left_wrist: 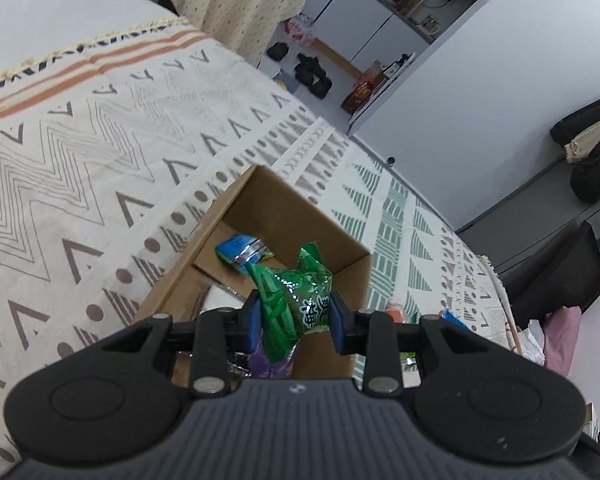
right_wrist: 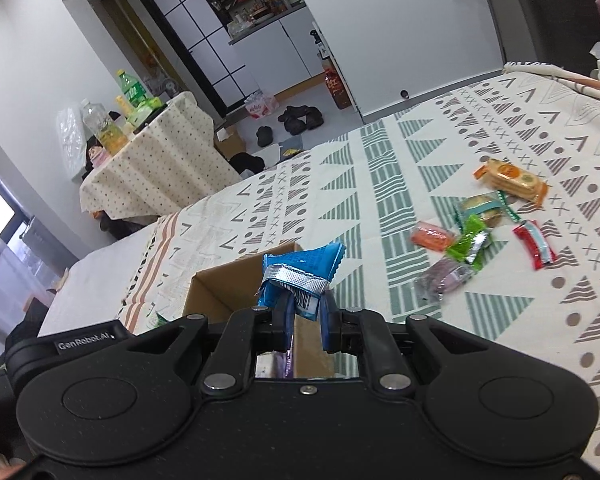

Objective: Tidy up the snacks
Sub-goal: 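Carry the green and blue packets over the box and release both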

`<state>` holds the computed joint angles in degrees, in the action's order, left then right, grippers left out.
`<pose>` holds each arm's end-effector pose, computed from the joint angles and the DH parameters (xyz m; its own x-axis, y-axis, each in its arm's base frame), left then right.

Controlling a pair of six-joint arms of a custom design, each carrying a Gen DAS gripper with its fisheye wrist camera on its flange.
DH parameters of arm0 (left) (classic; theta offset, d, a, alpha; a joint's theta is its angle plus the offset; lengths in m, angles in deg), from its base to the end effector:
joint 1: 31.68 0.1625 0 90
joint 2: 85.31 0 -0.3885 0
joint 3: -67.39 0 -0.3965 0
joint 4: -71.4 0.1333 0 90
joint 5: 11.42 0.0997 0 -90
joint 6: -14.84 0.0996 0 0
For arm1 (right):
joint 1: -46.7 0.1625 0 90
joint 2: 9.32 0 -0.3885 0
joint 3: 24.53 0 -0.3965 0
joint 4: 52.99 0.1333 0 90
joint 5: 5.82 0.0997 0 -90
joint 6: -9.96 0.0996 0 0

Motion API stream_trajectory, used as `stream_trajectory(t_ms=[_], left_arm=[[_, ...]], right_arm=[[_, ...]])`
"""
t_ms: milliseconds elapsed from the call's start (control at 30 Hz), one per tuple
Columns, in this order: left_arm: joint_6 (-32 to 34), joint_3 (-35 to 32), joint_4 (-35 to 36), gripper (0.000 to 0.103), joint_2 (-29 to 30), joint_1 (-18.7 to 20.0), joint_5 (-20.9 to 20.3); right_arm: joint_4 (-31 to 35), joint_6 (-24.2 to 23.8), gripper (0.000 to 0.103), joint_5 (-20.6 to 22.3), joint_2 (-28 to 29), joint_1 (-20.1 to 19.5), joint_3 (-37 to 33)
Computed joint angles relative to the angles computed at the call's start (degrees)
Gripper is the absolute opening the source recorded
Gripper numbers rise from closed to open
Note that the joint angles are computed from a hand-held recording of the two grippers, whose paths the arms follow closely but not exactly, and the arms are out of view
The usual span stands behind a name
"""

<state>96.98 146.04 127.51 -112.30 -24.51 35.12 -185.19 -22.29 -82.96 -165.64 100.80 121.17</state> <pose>-0.4462 -0.2595 -0.0106 -0.9521 -0.2198 -0.2128 -0.0126 0.7231 -0.6906 0.0254 -0.2301 0.4124 -0.9449 0.1008 0.3114 -0.1772 0.6424 -0.7456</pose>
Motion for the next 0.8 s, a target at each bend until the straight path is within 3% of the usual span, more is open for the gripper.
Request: stream_trajectory(t_ms=[200, 433, 600, 667, 700, 733, 767, 800], left_arm=[[-2.1, 0.1, 1.0, 0.036, 0.3, 1.2, 1.2], [-9.0, 2.0, 3.9, 0.046, -0.7, 0.5, -1.3], [-9.1, 1.4, 4.7, 0.049, -0.4, 0.5, -1.4], [-8.8, 0.8, 5.0, 0.052, 0.0, 0.7, -0.9], [-9.0, 0.5, 5.5, 0.055, 0.2, 0.6, -0.8], [-9.1, 0.1, 6.1, 0.057, 0.5, 0.7, -0.7], [-9.3, -0.3, 6.9, 0.063, 0.9, 0.6, -0.7], [-9.6, -0.7, 7.8, 0.071, 1.3, 0.6, -0.8]], right_arm=[[-6.9, 3.4, 0.013, -7.0, 6.4, 7.5, 1.3], [-10.6, 6.0, 0.013, -10.0, 11.7, 12.7, 1.6], [-10.9, 6.4, 0.014, -11.3, 14.1, 15.5, 1.6], [-9.5, 6.1, 0.021, -11.3, 14.5, 15.7, 1.3], [-9.4, 6.2, 0.022, -13.4, 15.6, 17.0, 0.9], [-9.5, 6.2, 0.031, -15.8, 16.9, 18.4, 0.6], [-9.5, 5.0, 0.041, -17.2, 17.5, 19.2, 0.4], [-10.7, 3.5, 0.042, -18.1, 16.9, 19.4, 1.0]])
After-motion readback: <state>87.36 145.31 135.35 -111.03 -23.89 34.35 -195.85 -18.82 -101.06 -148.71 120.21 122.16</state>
